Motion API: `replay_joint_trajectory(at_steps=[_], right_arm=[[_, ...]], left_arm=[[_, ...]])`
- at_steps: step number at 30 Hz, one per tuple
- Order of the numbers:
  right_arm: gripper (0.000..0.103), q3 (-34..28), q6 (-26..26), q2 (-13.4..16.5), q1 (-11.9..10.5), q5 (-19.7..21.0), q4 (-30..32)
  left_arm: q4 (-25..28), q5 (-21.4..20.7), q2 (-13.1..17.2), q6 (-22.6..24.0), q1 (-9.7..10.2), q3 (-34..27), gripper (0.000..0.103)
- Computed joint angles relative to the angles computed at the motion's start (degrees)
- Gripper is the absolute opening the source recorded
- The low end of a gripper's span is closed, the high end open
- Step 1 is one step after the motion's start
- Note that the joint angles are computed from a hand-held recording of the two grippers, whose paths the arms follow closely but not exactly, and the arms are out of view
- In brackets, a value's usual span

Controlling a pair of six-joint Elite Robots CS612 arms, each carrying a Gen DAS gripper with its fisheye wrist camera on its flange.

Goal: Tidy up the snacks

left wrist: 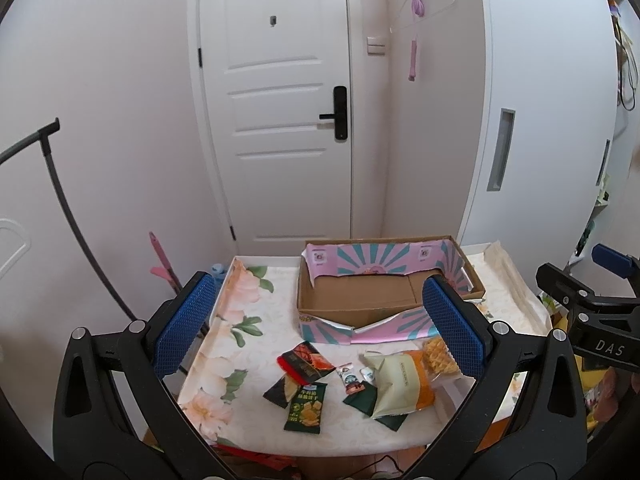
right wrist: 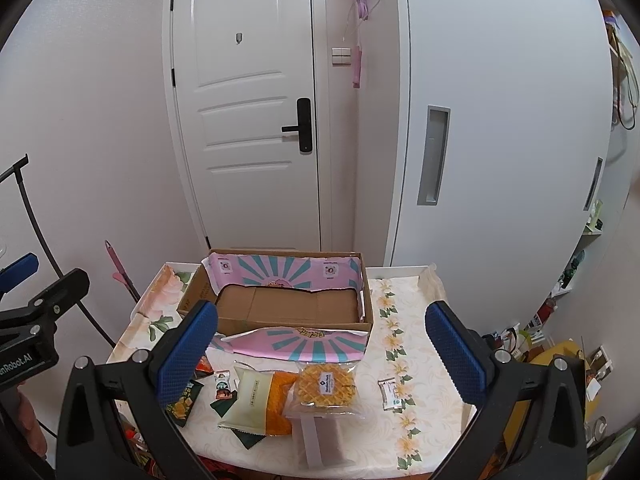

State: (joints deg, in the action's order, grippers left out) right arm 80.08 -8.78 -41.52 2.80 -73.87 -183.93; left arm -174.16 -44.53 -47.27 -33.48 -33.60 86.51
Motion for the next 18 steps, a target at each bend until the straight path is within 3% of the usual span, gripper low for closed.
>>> replay_joint_trajectory(at_steps=[8, 13, 18], right_arm=[[0.103, -0.57, -0.48, 0.07, -0.38, 0.56, 2.48], [0.103, -1.49, -1.7, 0.76, -0.86, 2.77, 6.12], [0.103, -2.47, -2.79, 1.99, -0.7, 3.72, 9.2]], left_arm=[[2.54, -0.09, -0.85, -3.84, 0.38, 0.98, 0.102], [8.01, -1.06, -1.36, -7.79, 0.9, 1.85, 0.102], [9.59, -4.82, -0.87, -5.96, 1.99, 3.03, 0.102]])
